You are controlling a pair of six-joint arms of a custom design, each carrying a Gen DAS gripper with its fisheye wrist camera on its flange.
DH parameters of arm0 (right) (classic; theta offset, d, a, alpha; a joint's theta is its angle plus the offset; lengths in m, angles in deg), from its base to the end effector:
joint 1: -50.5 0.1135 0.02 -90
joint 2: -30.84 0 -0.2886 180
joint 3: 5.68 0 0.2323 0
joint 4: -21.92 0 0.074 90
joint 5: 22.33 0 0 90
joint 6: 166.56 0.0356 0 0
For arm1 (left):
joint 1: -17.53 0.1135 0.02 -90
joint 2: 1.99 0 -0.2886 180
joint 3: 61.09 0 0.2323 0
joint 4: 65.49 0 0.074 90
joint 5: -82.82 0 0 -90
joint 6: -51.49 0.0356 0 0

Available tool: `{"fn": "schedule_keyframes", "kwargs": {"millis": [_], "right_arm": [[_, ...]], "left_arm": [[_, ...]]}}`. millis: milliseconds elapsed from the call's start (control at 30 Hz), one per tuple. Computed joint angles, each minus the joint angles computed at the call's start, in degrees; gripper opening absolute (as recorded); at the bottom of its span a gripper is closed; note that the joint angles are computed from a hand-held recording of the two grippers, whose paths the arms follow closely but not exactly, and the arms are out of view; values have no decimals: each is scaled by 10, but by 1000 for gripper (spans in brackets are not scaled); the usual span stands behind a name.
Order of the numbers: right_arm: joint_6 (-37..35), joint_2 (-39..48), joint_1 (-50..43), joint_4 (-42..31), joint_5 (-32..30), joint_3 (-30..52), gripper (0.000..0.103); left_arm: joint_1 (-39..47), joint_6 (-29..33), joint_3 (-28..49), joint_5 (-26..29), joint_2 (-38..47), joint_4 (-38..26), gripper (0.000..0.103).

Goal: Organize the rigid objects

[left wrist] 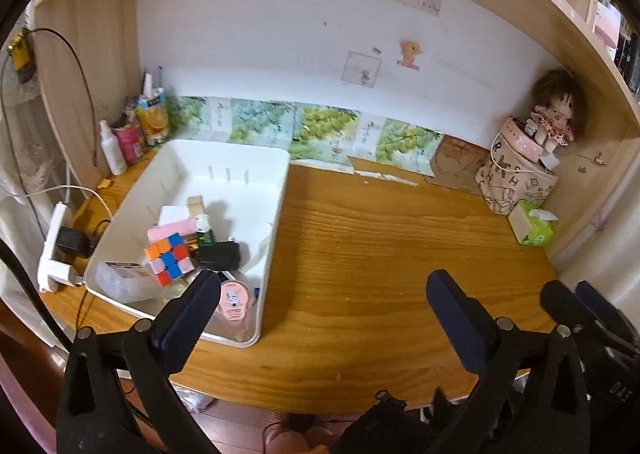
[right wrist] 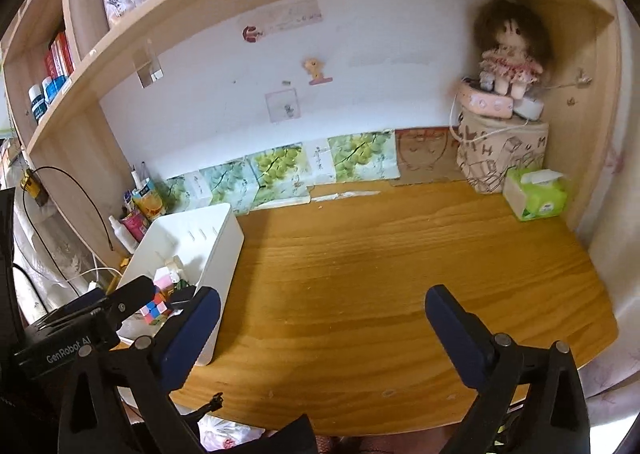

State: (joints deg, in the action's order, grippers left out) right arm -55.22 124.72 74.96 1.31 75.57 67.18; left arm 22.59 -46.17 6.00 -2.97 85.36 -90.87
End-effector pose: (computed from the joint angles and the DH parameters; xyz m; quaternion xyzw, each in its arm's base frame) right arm 0.3097 0.1355 0.2455 0.0034 0.9105 0.1012 0.4010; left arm 0.3002 0.0240 0.2431 -0.0887 0.9212 -0.0426 0.3764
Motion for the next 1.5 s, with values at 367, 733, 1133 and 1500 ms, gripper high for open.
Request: {"fn": "schedule_keyframes", "kwargs": {"millis": [367, 733, 1133, 1500], "right_arm": [[-6, 23, 7, 6, 2, 12, 103], [-19, 51, 16, -49, -18, 40, 103], [5, 59, 17, -78, -7, 51, 103], [18, 77, 29, -101, 0, 70, 103]], "left_arm": [[-5, 16, -24, -54, -23, 42, 102], [-26, 29, -33, -98, -24, 59, 102], [-27, 48, -20, -85, -11, 46, 102], [-12, 57, -19, -74, -2, 45, 102]]}}
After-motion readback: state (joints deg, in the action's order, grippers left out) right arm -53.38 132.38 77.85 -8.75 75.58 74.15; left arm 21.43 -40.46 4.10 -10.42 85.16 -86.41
